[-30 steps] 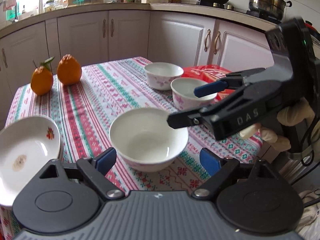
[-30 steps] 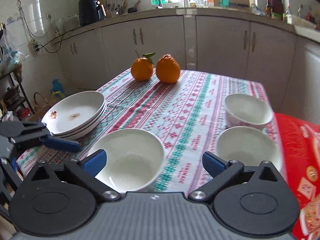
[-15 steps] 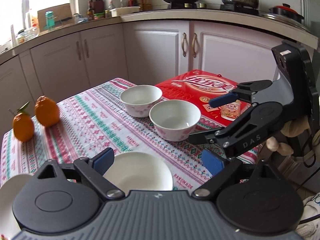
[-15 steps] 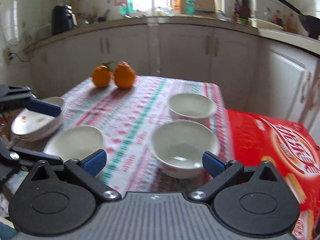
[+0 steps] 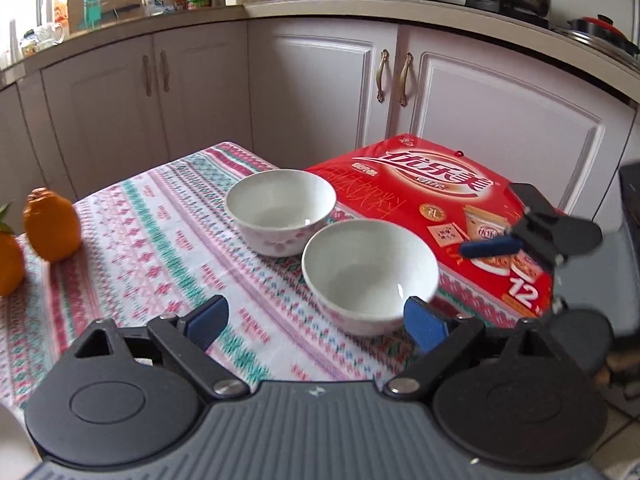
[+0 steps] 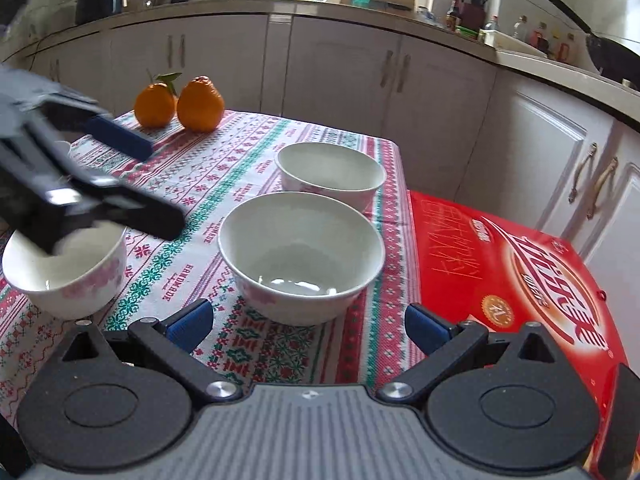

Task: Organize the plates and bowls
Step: 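Move the left tool to another white bowl and grip its rim, then lift the bowl with the left tool and lower it into the first bowl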

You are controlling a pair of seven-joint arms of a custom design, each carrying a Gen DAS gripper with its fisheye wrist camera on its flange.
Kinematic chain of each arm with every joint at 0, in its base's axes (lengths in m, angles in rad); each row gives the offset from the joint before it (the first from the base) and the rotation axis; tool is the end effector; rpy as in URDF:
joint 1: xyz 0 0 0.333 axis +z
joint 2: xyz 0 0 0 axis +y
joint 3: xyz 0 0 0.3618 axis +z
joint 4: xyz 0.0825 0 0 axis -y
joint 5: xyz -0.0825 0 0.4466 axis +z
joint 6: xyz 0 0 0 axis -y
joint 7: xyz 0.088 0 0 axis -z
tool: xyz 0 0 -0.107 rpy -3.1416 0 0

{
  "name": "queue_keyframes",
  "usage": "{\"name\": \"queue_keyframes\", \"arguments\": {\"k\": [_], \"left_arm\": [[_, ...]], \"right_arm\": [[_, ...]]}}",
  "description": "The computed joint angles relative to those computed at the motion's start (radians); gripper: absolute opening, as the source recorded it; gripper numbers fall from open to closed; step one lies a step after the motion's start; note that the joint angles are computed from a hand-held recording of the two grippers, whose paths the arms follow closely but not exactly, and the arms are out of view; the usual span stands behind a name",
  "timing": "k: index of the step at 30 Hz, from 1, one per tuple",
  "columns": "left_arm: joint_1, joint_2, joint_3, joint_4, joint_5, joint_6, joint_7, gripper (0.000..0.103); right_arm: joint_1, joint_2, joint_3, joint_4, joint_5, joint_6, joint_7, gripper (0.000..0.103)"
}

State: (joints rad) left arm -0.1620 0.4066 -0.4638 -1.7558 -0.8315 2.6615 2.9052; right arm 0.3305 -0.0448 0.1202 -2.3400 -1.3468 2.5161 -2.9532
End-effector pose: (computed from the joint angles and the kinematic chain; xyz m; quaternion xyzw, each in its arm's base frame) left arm 0.6475 -0.3919 0.4169 -0.1599 0.8965 -0.4094 0.0558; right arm 0.5005 0.2518 0.3736 -0.5600 0.7087 -0.3727 0.2126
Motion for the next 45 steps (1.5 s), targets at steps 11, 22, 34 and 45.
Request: {"name": "queue_keyframes", "arguments": {"k": [11, 22, 34, 45], "left_arm": [[-0.082, 0.159, 0.017, 0.180, 0.237, -0.063, -0.194, 0.077], [-0.079, 0.212, -0.003, 0.252, 0.315, -0.134, -0.249, 0.057], [-0.071, 0.210, -0.009, 0.250, 0.316, -0.145, -0.244, 0.057], [-0.024, 0.127, -0.034, 0.153, 0.229, -0.118, -0.172, 0.057]], "right_arm": [[-0.013, 0.033, -0.023, 0.020, -0.051, 0.050, 0.006, 0.092], [-0.014, 0.026, -0.024, 0.017, -0.067, 0.062, -0.006, 0.084], [-0.024, 0.020, -0.025, 0.015, -0.056, 0.080, -0.009, 0.083], [-0.020, -0.009, -0.011, 0.008, -0.032, 0.084, -0.026, 0.083]]}}
